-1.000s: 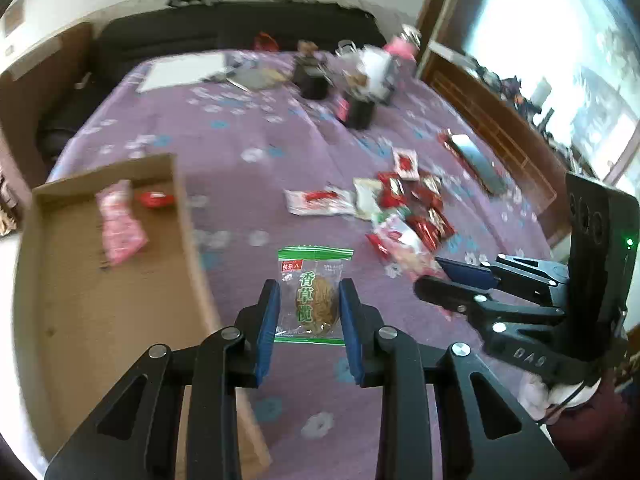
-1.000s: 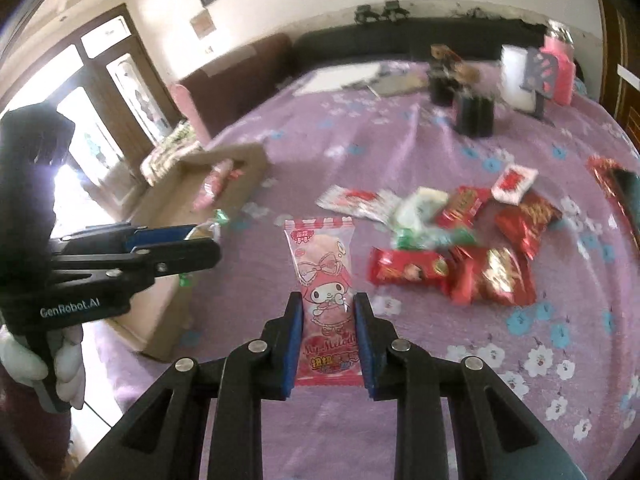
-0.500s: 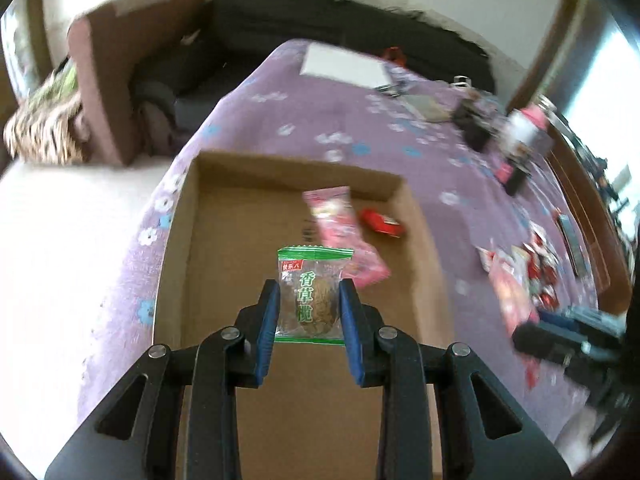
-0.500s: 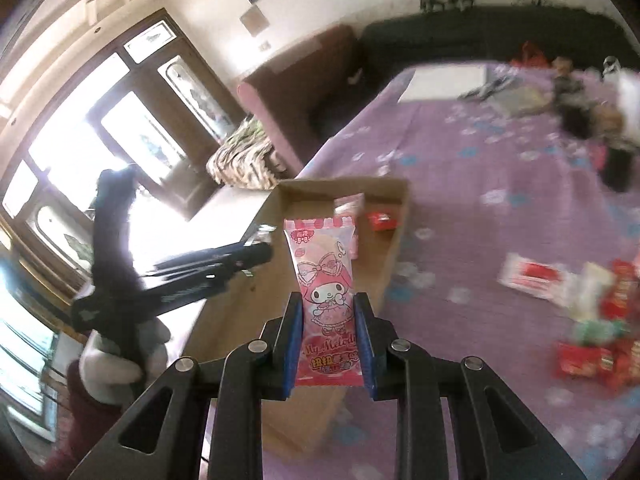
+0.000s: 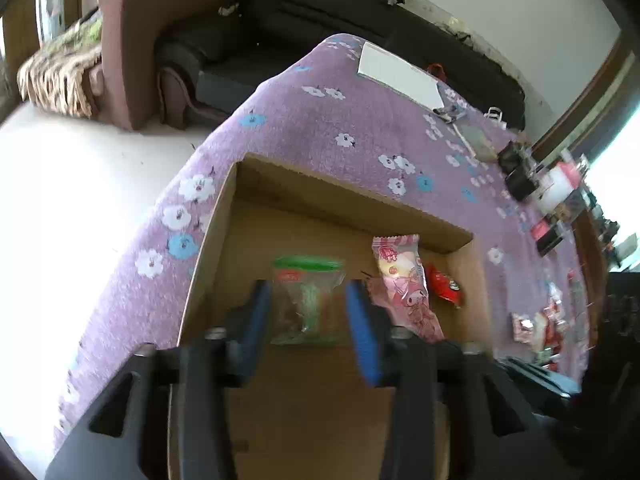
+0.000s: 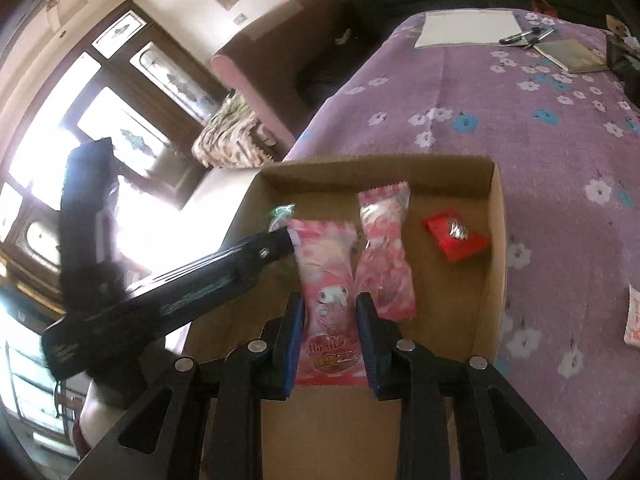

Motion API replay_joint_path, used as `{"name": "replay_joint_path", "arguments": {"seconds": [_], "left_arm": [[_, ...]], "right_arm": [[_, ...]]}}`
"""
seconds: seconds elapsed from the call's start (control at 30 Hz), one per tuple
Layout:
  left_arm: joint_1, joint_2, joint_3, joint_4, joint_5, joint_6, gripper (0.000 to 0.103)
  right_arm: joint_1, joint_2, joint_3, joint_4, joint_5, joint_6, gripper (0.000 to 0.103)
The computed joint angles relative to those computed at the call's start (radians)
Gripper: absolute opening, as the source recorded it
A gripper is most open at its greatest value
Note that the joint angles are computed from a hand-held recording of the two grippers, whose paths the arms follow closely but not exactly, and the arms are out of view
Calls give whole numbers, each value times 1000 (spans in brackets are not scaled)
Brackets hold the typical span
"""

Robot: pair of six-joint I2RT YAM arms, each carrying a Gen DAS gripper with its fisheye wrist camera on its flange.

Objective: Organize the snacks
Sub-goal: 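Carry both snacks into the cardboard box and open both tools, then grasp a red cartoon packet with the right tool while the left tool grasps a white-red packet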

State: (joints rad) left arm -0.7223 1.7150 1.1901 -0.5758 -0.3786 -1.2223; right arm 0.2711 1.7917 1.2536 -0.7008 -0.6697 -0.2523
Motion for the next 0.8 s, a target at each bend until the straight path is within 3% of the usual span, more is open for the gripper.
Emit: {"name": "replay_joint_path", "arguments": {"seconds": [0.1,0.27,0.4,0.6,0.7,0.8], "left_arm": [[-12,-30,-18,-6,-27,-17,54],[-78,-63,6,-75,-90,-76,54],[-162,-52,70,-130,-136,-121,54],[-309,31,216,-151,-189,-176,57],[-389,90,294,-128,-239,-195,57],[-466,172,381,-127,-305,-253,62]], "right_arm": [[-4,5,-1,-1,-16,1,40],[-55,-38,-9,-21,-48,-25,40],[-171,-80,5,-106,-97,-117,40],[-474,-140,-12,-207,-145,-375,42],[-691,-102,13,-286,-198,-527,43],[-852,-32,74,-346,-184,-648,44]]}}
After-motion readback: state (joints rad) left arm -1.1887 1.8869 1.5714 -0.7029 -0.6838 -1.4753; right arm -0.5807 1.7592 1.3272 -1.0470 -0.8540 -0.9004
